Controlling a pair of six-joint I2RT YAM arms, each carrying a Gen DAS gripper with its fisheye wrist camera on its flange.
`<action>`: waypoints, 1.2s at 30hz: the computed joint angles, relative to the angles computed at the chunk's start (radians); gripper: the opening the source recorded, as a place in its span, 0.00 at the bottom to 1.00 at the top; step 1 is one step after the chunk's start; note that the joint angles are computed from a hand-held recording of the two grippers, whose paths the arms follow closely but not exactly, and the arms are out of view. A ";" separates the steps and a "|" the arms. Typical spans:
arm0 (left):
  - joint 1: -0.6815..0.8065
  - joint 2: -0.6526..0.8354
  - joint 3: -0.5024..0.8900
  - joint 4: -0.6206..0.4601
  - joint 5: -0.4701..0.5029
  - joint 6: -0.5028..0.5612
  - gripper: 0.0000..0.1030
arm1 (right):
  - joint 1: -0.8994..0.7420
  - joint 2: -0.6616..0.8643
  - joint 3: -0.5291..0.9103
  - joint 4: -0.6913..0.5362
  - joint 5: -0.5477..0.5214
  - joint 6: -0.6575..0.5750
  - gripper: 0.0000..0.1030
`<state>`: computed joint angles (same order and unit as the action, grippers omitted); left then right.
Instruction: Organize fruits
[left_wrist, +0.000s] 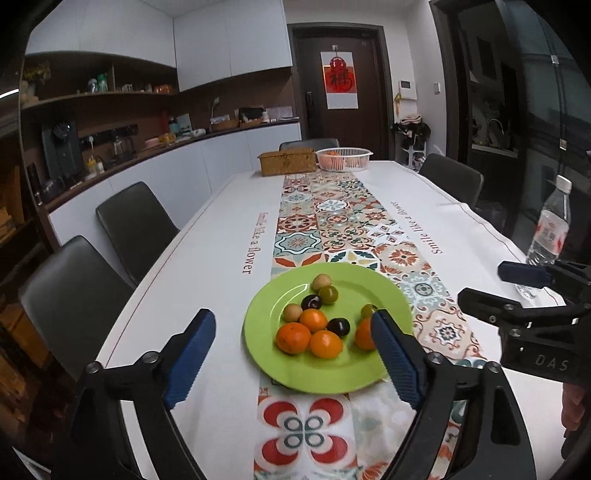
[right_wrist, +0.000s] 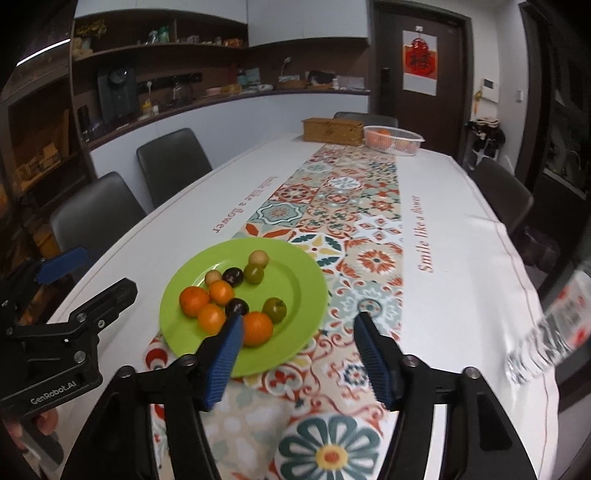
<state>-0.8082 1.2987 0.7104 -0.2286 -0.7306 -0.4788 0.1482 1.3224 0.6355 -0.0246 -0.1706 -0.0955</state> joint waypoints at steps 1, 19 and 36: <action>-0.022 -0.006 0.002 -0.020 -0.022 -0.020 0.89 | -0.007 -0.037 -0.021 -0.010 0.000 0.002 0.68; -0.407 -0.017 0.101 -0.482 -0.233 -0.515 1.00 | -0.218 -0.621 -0.241 -0.311 -0.100 -0.080 0.82; -0.613 0.029 0.213 -0.809 -0.330 -0.852 1.00 | -0.392 -0.871 -0.243 -0.564 -0.243 -0.160 0.82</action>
<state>-1.4214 1.3280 0.9230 -1.0377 -1.0611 -1.3304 -0.2441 0.4511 0.3924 -0.5891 -0.4136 -0.2557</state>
